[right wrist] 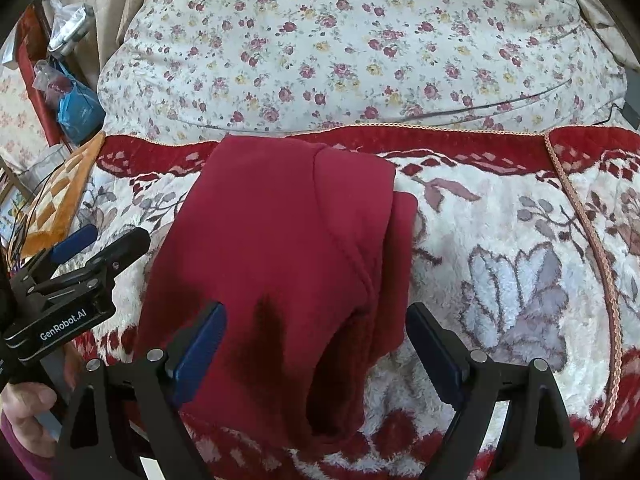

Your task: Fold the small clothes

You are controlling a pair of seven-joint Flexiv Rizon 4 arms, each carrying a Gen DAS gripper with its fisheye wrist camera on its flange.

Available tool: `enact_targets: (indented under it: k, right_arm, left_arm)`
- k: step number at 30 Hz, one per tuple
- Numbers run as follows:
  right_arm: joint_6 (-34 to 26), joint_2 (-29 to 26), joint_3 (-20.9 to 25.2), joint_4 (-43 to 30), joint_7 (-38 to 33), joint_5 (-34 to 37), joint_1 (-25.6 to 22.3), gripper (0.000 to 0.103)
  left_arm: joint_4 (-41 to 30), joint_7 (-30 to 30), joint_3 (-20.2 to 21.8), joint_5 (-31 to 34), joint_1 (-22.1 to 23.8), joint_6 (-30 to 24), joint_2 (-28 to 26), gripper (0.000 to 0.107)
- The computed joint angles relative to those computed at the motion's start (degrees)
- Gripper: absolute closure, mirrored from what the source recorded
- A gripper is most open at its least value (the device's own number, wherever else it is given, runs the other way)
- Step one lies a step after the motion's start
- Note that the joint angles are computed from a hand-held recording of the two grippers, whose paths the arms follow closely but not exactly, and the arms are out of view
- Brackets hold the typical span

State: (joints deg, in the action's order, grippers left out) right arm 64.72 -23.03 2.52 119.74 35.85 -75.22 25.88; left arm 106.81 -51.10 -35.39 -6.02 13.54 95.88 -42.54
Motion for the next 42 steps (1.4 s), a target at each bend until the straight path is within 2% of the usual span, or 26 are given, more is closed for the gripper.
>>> enact_targets:
  k: [42]
  right_arm:
    - [3.9,-2.3,-1.2,-1.0,2.2,-1.9,-0.7,0.009]
  left_arm:
    - [-0.4,0.3,1.5,-0.2,-1.5,-0.7,-0.2,0.011]
